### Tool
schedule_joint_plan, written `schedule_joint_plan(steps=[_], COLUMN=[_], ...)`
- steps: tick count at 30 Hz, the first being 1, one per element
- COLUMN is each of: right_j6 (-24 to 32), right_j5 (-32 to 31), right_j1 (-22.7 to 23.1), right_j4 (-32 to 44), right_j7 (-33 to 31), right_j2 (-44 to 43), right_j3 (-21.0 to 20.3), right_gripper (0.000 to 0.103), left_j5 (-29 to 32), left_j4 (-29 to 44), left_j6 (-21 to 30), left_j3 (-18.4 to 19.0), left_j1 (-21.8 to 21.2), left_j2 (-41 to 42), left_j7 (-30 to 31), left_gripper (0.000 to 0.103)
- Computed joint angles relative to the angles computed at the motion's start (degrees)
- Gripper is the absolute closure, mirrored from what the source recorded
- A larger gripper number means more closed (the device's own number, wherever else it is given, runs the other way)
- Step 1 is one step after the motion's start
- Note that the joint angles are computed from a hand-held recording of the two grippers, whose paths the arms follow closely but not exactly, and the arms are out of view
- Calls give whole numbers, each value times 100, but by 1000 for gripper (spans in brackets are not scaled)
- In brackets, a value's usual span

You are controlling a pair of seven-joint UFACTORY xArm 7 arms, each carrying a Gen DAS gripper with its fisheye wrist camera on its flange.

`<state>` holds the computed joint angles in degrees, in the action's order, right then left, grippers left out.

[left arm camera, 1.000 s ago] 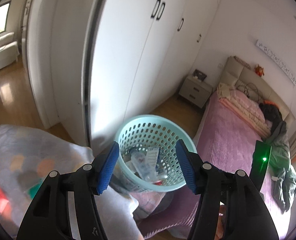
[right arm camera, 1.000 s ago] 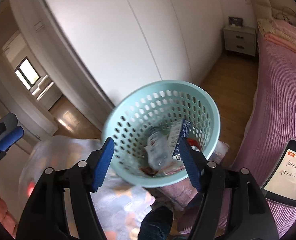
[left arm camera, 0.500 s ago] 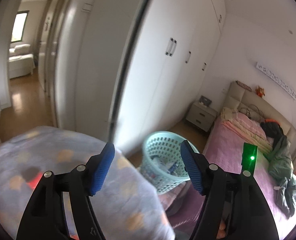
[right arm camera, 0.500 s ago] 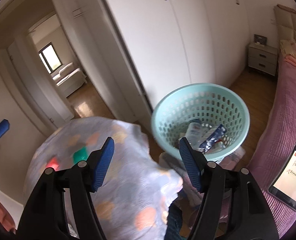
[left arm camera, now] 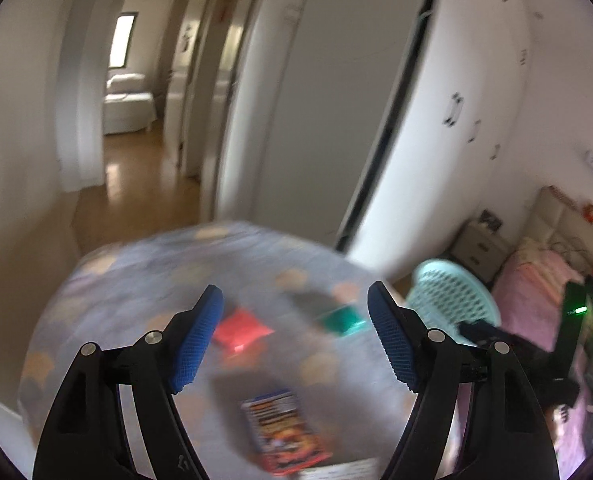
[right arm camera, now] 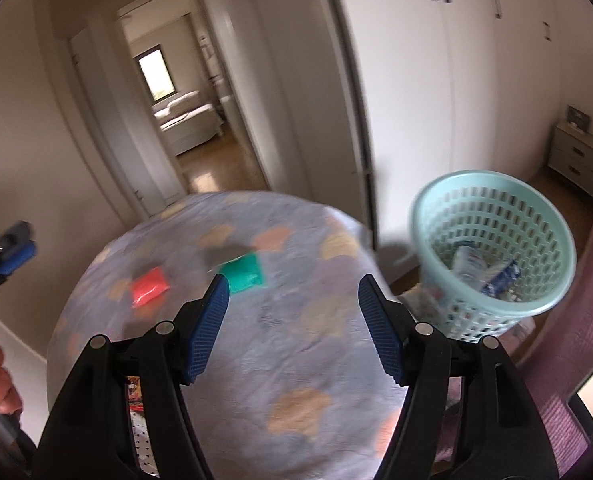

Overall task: Collect trash
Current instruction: 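Grasp the red packet with the left tool while the right tool grasps the green packet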

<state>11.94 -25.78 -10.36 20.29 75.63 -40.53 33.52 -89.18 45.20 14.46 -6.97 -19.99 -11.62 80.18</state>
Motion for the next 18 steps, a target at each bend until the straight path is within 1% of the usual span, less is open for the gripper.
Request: schedule_joint_plan(steps=[1, 3, 5, 6, 8, 11, 12, 13, 14, 16, 18], right_j6=[-81, -146, -209, -219, -251, -291, -288, -331, -329, -257, -145], right_j5=[-63, -212, -388, -450, -625, -965, -1072, -1232, -1359, -1698, -2048], right_j1=[-144, -409, -699, -763, -1023, -1490, -1587, -1774, -1888, -2240, -2565], right_j4=[87, 275, 441, 474, 606, 849, 919, 991, 1056, 1258, 1511], right_j7=[60, 131, 240, 274, 379, 528, 569, 659, 744, 926, 1025], right_j2=[125, 351, 544, 591, 763, 1135, 1238, 1358, 1441, 1692, 2079], right_j3=[159, 450, 743, 808, 1038, 1393, 1451, 1578, 1671, 1962, 2199], right_gripper=[39, 39, 39, 39, 39, 39, 39, 39, 39, 39, 39], left_j5=[88, 249, 226, 333, 716, 1462, 1709, 2005, 2066, 2398, 2424], left_j4=[93, 269, 444, 557, 751, 997, 1055, 1150, 1171, 1297, 1408], left_j6=[-130, -230, -302, -337, -377, -493, -557, -593, -662, -714, -713], left_j3=[-14, 9, 23, -6, -83, -222, -271, -193, -354, -414, -572], left_j1=[28, 89, 161, 185, 230, 302, 322, 230, 375, 414, 574], left_j2=[222, 576, 923, 1127, 1495, 1959, 2107, 2276, 2381, 2611, 2789], left_j7=[-47, -102, 76, 20, -263, -872, -1078, -1323, -1329, -1571, -1536], left_gripper=[30, 30, 30, 30, 30, 30, 30, 30, 30, 30, 30])
